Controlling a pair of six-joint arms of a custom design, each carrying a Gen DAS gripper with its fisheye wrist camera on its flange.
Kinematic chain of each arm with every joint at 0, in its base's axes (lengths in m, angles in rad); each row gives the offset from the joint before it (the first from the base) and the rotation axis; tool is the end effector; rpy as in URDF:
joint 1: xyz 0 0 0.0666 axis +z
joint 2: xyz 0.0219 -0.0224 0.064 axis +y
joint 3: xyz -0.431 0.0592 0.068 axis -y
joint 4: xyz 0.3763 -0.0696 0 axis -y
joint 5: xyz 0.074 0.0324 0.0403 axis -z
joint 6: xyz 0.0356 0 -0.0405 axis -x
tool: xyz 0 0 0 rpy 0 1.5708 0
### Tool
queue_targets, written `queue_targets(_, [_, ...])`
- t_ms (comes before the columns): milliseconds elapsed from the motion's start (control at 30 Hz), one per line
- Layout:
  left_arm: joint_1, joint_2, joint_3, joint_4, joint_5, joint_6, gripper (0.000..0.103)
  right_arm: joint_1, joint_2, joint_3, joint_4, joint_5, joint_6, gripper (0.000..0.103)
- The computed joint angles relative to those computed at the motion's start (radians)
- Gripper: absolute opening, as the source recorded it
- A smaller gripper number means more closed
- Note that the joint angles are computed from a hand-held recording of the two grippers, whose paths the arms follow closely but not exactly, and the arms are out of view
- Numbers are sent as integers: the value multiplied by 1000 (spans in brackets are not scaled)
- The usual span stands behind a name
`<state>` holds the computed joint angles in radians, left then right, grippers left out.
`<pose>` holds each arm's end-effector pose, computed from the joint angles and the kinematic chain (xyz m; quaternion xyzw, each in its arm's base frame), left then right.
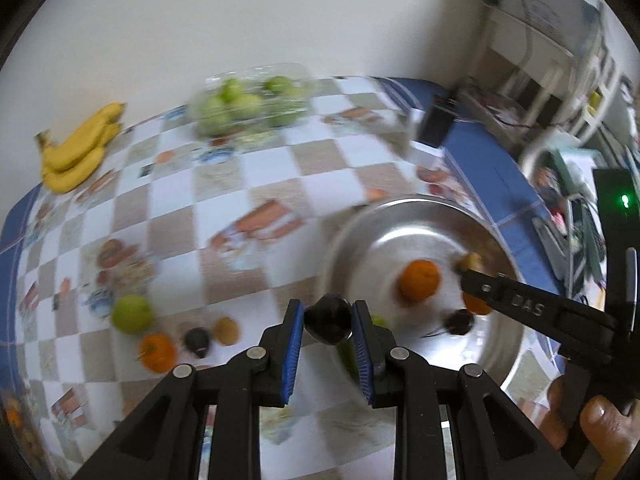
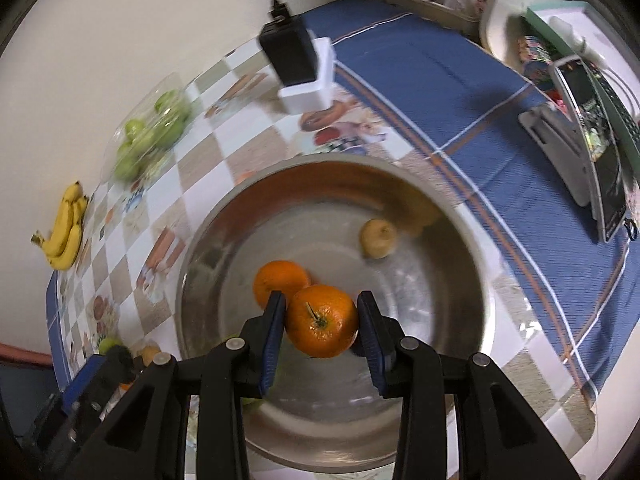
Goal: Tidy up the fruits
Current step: 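Open the right tool to drop the tangerine while the left tool releases the plum into the tray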
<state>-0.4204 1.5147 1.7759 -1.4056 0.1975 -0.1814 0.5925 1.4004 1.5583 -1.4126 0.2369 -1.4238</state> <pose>0.4297 -0.2002 0.5627 0.3082 0.9227 -0.1208 0.1976 0.3541 0.2278 0.5228 0.4130 0.8896 0.0699 0.1821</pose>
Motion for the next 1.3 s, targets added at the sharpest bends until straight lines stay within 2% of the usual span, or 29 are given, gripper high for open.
queue_targets(567, [-40, 22, -86, 128, -7, 40, 27, -22, -1, -56, 54, -40, 18, 38])
queue_targets(767, [-46, 26, -83, 124, -13, 41, 27, -23, -3, -58, 60, -40, 11, 39])
queue_targets(933, [-45, 27, -74, 116, -6, 43, 34, -23, -9, -62, 63, -38, 8, 39])
queue_targets(1133, [-37, 31, -62, 107, -4, 60, 34, -17, -14, -51, 65, -14, 11, 40])
queue_targets(1300, [-24, 46, -45, 68, -33, 92, 38, -16, -10, -48, 65, -17, 17, 40])
